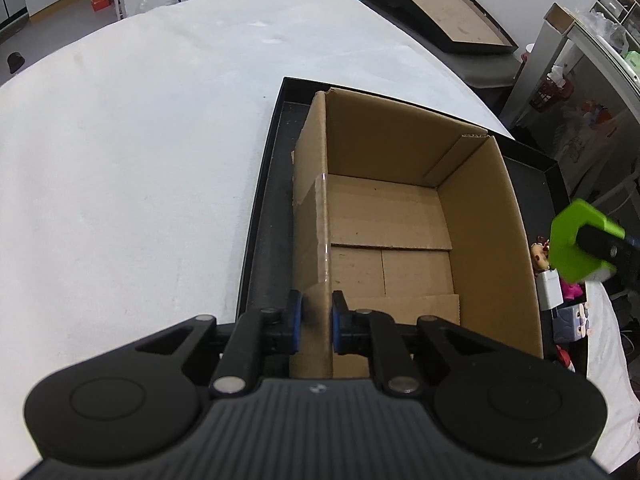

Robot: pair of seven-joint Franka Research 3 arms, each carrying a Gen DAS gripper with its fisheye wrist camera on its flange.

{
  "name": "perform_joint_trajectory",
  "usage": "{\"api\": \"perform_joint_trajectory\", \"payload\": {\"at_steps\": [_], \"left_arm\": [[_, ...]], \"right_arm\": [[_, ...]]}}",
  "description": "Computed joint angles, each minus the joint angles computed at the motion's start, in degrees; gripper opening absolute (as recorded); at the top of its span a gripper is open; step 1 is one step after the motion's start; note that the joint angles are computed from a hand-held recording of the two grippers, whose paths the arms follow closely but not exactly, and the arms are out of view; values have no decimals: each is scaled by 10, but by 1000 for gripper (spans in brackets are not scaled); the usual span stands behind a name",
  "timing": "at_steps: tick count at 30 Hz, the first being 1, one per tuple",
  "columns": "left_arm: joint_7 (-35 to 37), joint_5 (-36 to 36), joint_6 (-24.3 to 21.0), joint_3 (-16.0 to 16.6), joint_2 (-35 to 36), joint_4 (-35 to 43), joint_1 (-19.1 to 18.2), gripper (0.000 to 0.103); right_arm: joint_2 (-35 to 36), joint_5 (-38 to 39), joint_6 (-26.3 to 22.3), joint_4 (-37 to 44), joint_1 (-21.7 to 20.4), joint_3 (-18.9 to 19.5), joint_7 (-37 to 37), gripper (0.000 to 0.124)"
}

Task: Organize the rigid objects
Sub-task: 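Carry the green cube box into the cardboard box and release it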

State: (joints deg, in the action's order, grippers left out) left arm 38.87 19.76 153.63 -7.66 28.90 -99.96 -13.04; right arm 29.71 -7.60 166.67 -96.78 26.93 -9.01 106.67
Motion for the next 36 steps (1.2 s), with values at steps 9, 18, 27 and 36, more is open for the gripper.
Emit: {"api": "perform_joint_trajectory", "payload": {"at_steps": [9,18,27,36], "left_arm": [[15,-8,55,-1,-10,-37,14,13],[55,-27,88,-15,-16,-59,34,14],[88,-53,129,-21,-14,-75,48,14],[108,-78,159,-33,-10,-82,61,15]], "right_arm": [[39,-10,23,66,4,13,-55,49],[82,30,-36,142,-12,58,-173,49],[139,68,-113,237,-19,90,-254,49],[149,92,-101,235,-10,86,-276,51]]}}
